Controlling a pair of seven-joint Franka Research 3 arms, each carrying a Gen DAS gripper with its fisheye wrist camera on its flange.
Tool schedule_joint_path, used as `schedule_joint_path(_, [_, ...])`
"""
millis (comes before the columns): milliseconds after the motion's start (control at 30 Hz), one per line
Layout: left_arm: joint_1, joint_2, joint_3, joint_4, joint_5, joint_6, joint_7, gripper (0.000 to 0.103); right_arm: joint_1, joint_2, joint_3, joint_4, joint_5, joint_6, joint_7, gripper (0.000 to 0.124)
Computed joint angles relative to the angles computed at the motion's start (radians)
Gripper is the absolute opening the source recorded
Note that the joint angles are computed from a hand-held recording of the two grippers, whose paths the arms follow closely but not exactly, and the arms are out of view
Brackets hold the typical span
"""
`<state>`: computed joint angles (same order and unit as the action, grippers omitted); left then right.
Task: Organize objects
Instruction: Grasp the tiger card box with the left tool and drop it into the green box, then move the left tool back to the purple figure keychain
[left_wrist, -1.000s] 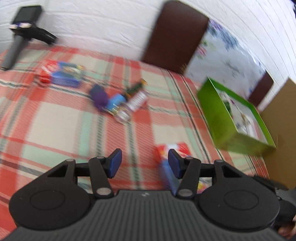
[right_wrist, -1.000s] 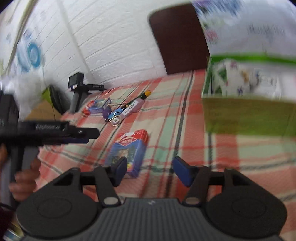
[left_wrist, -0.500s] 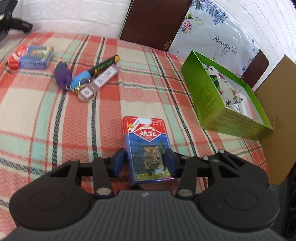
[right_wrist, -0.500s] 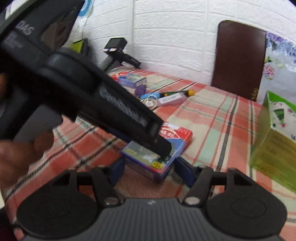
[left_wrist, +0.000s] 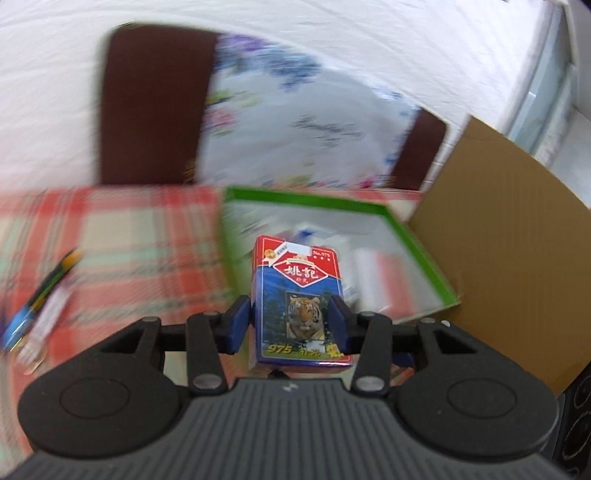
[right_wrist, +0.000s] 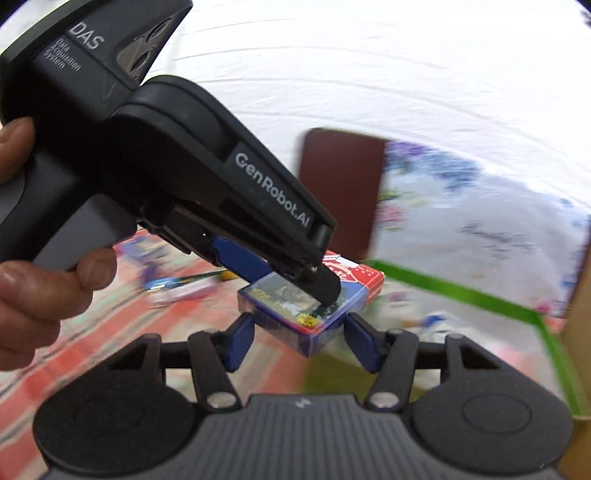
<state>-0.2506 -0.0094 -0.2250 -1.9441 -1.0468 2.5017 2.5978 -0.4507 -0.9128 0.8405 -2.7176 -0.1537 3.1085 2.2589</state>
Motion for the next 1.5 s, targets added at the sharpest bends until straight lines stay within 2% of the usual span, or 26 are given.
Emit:
schedule_joint_path(200, [-0.042, 0.150, -0.071, 0.152, 0.113, 0.025, -0.068, 0.048, -0.076, -0.014, -0.048, -0.049, 0.006, 0.005, 0.013, 0.056])
schedule_joint_path(267, [-0.046, 0.199, -0.094, 0.201, 0.167, 0.034, -0.104, 0.047, -0.131, -0.007, -0.028, -0.049, 0.012, 0.015, 0.025, 0.055])
schedule_joint_path(333, [-0.048, 0.238, -0.117, 0.234, 0.210, 0.060, -0.126, 0.048, -0.217, -0.001, 0.018, -0.036, 0.010, 0.026, 0.045, 0.054])
schedule_joint_path(400, [-0.058, 0.248, -0.127, 0.230, 0.286, 0.127, -0.175, 0.047, -0.300, -0.015, 0.073, -0.007, -0.033, -0.023, 0.092, 0.055])
schedule_joint_path(433, [-0.052, 0.247, -0.134, 0.227, 0.306, 0.140, -0.190, 0.047, -0.301, -0.036, 0.083, -0.020, -0.001, -0.042, 0.082, 0.055])
schedule_joint_path(533, [-0.012, 0.217, -0.164, 0.194, 0.269, 0.148, -0.149, 0.047, -0.254, -0.048, 0.046, -0.056, 0.009, -0.010, 0.132, 0.055])
schedule_joint_path(700, [-0.006, 0.131, -0.155, 0.088, 0.263, 0.226, -0.103, 0.048, -0.177, -0.127, 0.030, -0.091, 0.003, -0.059, 0.191, 0.055])
schedule_joint_path(800, [-0.018, 0.061, -0.133, 0.003, 0.225, 0.289, -0.042, 0.048, -0.114, -0.162, 0.011, -0.107, -0.003, -0.105, 0.249, 0.056])
schedule_joint_path(833, [-0.023, 0.038, -0.122, -0.024, 0.203, 0.303, -0.018, 0.048, -0.122, -0.142, -0.006, -0.101, 0.007, -0.084, 0.216, 0.056])
schedule_joint_path(900, [-0.036, 0.002, -0.092, -0.065, 0.170, 0.315, 0.015, 0.049, -0.075, -0.161, -0.036, -0.099, -0.010, -0.122, 0.255, 0.056])
schedule_joint_path(1000, [-0.054, -0.037, -0.050, -0.123, 0.218, 0.356, -0.027, 0.049, -0.014, -0.188, -0.053, -0.097, -0.027, -0.158, 0.286, 0.055])
schedule_joint_path(1100, [-0.056, -0.058, -0.008, -0.163, 0.277, 0.382, -0.088, 0.049, -0.005, -0.177, -0.047, -0.073, -0.055, -0.155, 0.300, 0.055])
schedule_joint_path(1267, [-0.030, -0.066, 0.049, -0.202, 0.361, 0.406, -0.191, 0.049, 0.001, -0.085, -0.023, 0.007, -0.081, -0.134, 0.297, 0.055])
schedule_joint_path(1500, [0.041, -0.034, 0.089, -0.206, 0.488, 0.443, -0.329, 0.049, -0.057, 0.096, 0.062, 0.139, -0.107, -0.080, 0.279, 0.055])
